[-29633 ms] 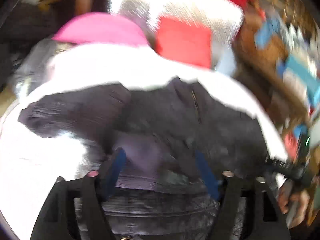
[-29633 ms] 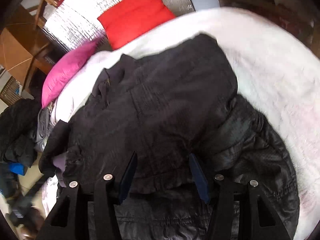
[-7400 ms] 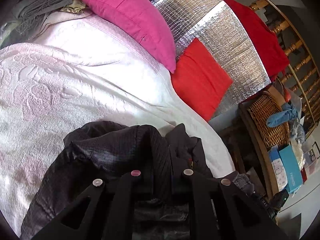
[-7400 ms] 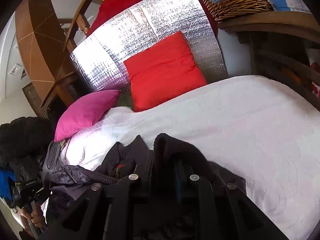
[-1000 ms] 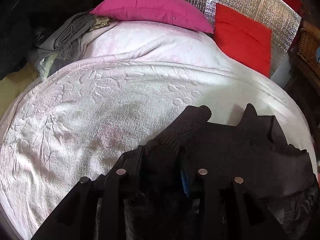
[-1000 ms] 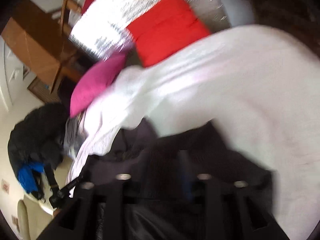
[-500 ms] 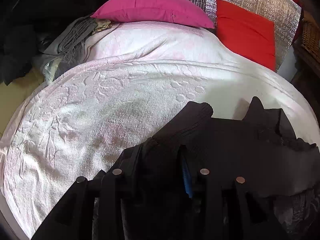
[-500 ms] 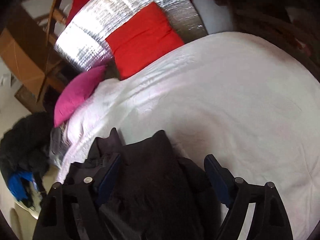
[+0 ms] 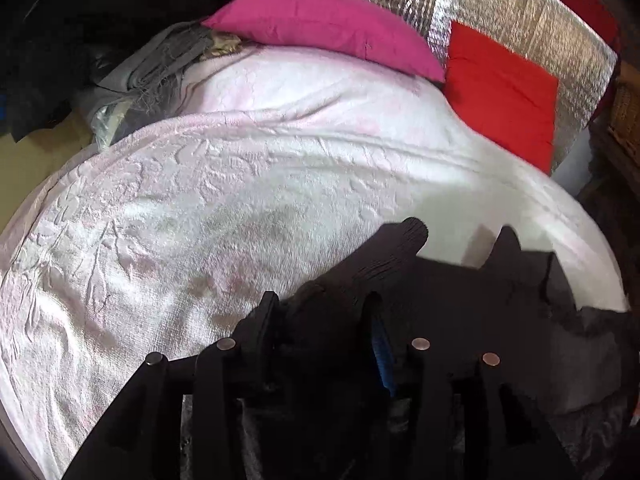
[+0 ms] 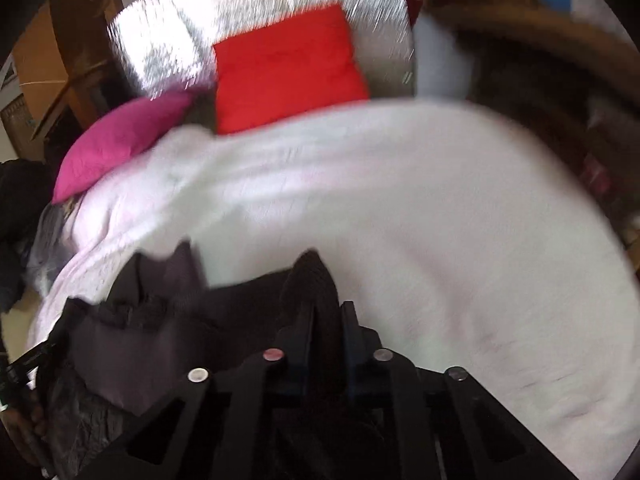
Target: Fold large clothes
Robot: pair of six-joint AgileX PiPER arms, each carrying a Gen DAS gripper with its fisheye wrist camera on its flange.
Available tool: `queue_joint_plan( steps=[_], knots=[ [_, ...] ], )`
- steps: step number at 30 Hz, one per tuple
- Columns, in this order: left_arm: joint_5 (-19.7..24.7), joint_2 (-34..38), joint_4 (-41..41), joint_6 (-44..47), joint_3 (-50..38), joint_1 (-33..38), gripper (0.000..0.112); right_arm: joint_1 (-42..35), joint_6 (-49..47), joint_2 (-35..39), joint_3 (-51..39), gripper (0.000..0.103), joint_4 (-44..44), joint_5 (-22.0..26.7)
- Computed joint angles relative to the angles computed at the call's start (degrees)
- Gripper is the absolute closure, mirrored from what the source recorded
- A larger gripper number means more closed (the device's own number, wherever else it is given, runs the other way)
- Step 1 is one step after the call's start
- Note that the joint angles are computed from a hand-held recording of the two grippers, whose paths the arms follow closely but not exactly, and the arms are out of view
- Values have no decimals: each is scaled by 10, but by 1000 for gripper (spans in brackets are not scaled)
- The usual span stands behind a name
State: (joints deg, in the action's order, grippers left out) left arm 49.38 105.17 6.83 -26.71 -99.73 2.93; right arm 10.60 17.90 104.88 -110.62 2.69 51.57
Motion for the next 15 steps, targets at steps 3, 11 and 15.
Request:
queue_joint_plan(
  steps=[3,11,15],
  knots=[
    [0,5,2,-2,0,0,65,-13,31,14,-7,94,-15,8],
    [16,-6,-56,33,0,30,53,-120,-85,30,46,93,276,16],
    [11,-37,-120,68,23,81,43,-130,-91,8,73,76,298,1]
  ],
)
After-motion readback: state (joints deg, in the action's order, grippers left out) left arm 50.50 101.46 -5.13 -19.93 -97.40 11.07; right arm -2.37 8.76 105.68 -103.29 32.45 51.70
